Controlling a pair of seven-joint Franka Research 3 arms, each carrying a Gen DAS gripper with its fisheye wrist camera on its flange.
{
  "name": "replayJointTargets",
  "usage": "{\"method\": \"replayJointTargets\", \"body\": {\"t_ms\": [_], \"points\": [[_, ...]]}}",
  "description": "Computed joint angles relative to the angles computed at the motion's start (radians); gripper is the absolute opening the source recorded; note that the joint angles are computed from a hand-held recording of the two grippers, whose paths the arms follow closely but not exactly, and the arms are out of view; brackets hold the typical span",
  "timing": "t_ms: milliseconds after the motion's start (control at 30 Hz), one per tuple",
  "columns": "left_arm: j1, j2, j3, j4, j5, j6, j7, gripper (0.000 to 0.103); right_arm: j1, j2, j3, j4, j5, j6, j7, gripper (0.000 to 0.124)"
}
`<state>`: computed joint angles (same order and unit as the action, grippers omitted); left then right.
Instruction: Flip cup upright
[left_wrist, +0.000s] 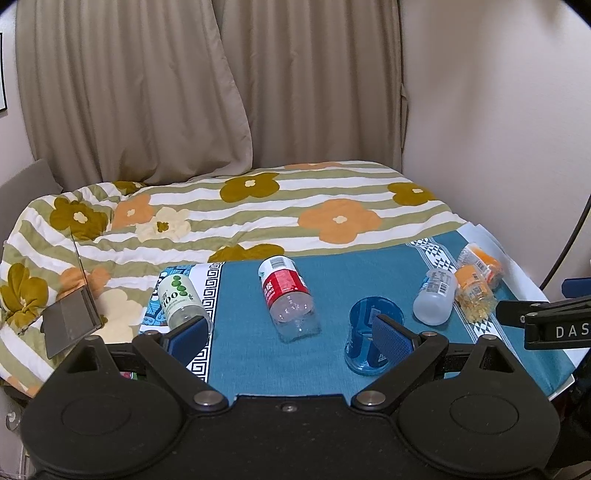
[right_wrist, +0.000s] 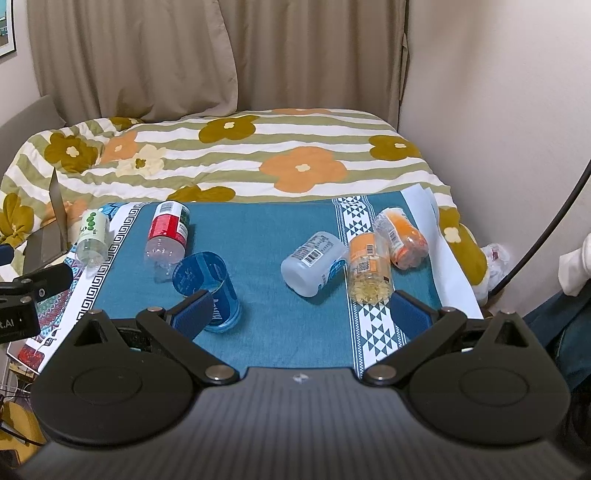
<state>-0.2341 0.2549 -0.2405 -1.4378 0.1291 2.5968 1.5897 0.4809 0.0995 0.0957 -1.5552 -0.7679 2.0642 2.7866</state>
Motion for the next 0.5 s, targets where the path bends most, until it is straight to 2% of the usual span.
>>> {"method": "replayJointTargets", "body": {"t_ms": [500], "points": [[-0.003, 0.005, 0.001, 0.003, 0.011, 0.005, -0.005, 0.098, 0.0, 0.0, -0.001, 0.0, 0.001, 0.001, 0.0, 0.103]]}}
